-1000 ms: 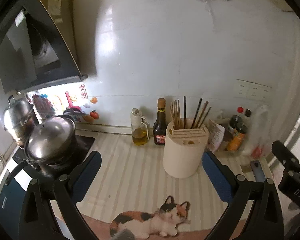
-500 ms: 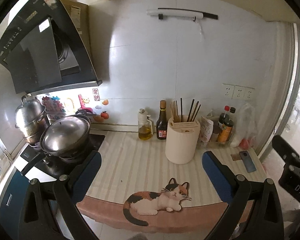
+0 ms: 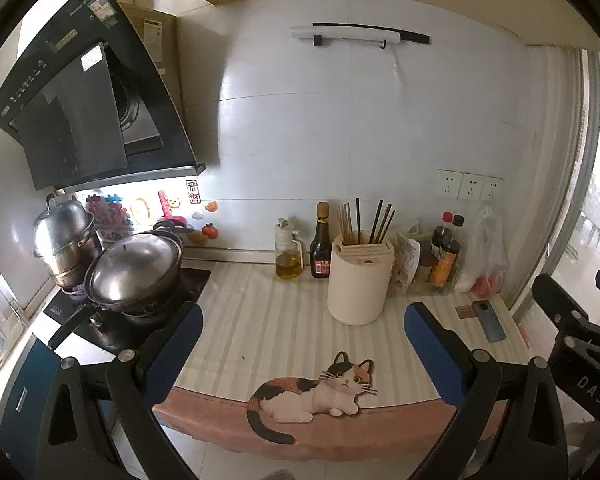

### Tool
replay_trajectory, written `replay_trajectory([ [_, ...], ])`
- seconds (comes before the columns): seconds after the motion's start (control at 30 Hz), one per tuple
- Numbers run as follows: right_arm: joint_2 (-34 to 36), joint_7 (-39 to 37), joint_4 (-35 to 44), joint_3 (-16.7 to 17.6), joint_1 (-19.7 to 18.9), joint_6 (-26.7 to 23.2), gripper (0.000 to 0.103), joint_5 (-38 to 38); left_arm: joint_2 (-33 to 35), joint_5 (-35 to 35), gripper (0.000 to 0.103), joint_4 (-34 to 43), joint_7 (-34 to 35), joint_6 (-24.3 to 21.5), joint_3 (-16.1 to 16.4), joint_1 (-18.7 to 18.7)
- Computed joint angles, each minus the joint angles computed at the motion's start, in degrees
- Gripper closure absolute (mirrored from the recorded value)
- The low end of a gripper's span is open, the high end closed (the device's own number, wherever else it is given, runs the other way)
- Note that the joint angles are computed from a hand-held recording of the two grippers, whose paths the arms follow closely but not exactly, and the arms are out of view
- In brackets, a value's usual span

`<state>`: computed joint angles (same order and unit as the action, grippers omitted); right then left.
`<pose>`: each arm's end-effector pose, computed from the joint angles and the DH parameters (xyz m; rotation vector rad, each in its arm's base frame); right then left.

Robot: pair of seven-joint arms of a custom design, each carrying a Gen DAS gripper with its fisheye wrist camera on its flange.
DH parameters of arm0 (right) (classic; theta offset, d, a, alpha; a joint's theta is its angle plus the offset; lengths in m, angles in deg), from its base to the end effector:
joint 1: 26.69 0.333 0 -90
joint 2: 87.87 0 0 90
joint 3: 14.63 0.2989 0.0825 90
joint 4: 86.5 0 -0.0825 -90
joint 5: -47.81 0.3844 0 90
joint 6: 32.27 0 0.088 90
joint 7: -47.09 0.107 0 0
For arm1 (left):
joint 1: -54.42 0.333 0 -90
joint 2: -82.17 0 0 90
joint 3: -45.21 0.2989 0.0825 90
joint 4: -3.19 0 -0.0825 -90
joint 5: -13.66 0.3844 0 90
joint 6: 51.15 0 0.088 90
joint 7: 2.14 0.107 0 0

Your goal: Organize utensils

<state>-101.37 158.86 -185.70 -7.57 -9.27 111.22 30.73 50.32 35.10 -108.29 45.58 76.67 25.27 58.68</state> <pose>0.4732 0.2296 0.7700 -1.7105 1.3947 -0.8015 0.4001 -0.1600 0.7606 -1.8548 1.3266 -0.7394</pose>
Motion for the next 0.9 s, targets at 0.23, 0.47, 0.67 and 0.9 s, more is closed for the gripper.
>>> replay_trajectory([
  [0.23,1.3,-1.7,1.5,-0.4,0.1,-0.8,0.000,1.4,1.0,-0.1,0.000,1.1,0.3,-0.8,0.1,-0.3],
  [0.47,1.6,-3.4,1.6,-0.9,0.2,-1.1,0.000,2.7,1.4,0.4,0.000,1.4,-0.1,-1.0,-0.1,-0.6],
  [0.67,1.4,-3.9,1.3,-1.0,0.1,-1.1,0.000,3.2,1.2,0.7,0.000,1.1,0.0,-1.2,0.0,-0.8],
  [0.9,1.4,-4.5,0.9,-1.3,0.0,-0.8,0.000,3.9,1.0,0.9,0.000,0.9,-0.1,-1.1,-0.1,-0.8],
])
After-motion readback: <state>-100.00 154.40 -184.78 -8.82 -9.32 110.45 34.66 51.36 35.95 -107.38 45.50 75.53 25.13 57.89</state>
